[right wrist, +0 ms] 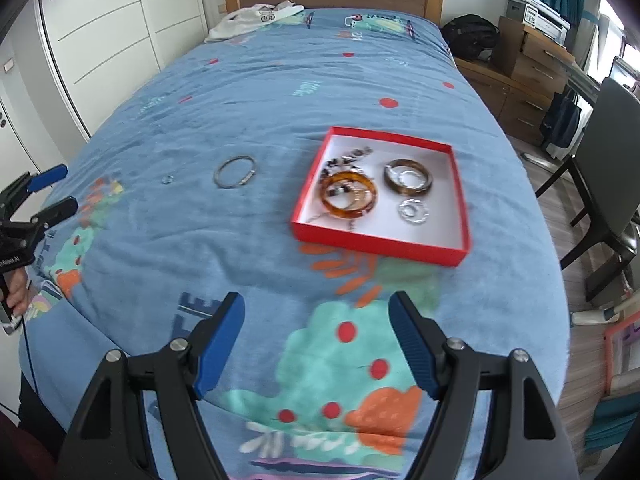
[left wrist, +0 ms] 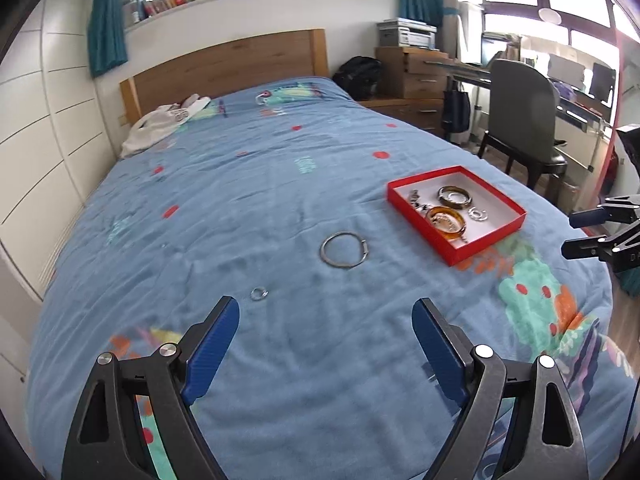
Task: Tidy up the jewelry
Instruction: 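Move both open tools back toward the silver cuff bangle and small ring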
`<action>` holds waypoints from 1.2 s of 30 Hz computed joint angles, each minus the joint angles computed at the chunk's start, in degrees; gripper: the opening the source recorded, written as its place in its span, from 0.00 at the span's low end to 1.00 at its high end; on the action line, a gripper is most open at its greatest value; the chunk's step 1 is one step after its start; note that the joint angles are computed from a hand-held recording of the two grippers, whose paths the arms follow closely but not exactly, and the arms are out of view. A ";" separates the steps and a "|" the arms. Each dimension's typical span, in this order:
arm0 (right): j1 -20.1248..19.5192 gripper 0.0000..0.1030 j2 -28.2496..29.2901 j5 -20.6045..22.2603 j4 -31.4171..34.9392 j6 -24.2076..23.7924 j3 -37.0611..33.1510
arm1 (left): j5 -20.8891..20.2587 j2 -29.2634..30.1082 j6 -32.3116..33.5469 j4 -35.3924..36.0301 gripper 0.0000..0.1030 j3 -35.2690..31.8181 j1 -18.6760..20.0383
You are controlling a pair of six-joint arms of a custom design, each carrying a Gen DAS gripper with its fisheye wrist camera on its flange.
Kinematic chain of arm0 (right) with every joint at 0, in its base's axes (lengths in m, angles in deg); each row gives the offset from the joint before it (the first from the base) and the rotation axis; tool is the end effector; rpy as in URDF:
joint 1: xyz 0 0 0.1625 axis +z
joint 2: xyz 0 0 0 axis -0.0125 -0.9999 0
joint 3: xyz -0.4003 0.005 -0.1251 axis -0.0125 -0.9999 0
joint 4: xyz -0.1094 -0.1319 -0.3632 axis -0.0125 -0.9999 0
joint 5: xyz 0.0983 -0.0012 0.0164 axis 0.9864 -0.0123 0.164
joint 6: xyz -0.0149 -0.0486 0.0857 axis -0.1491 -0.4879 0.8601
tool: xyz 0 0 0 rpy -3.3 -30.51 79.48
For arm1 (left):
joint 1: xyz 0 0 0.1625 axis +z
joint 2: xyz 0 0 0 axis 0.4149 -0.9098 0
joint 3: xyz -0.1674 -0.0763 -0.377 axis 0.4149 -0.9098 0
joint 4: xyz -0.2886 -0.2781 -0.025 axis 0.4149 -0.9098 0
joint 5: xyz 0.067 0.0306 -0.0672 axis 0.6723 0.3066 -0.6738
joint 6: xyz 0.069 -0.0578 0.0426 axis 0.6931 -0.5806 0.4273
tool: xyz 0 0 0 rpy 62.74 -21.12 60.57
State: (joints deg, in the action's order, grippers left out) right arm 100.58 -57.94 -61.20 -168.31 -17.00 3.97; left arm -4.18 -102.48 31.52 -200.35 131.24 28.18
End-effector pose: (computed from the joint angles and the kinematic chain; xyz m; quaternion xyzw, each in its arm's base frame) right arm 0.2173 -0.7795 0.2918 0.2428 -0.8932 0.2211 0.3073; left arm -0.2970 -0.7363 0.2229 0.2564 0.8355 -0.3435 0.3437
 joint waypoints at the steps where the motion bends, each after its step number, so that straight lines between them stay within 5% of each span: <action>1: 0.14 0.71 -0.16 0.41 -0.86 0.48 0.89 | 0.55 -0.25 0.25 -0.91 0.85 0.77 0.09; 16: 1.96 0.71 3.82 3.82 -5.44 1.49 1.72 | 0.70 0.05 1.20 -3.55 0.91 0.74 2.79; 36: 0.47 0.71 21.86 7.17 0.59 0.40 -22.53 | -2.56 3.27 -10.87 4.08 0.95 -7.00 10.83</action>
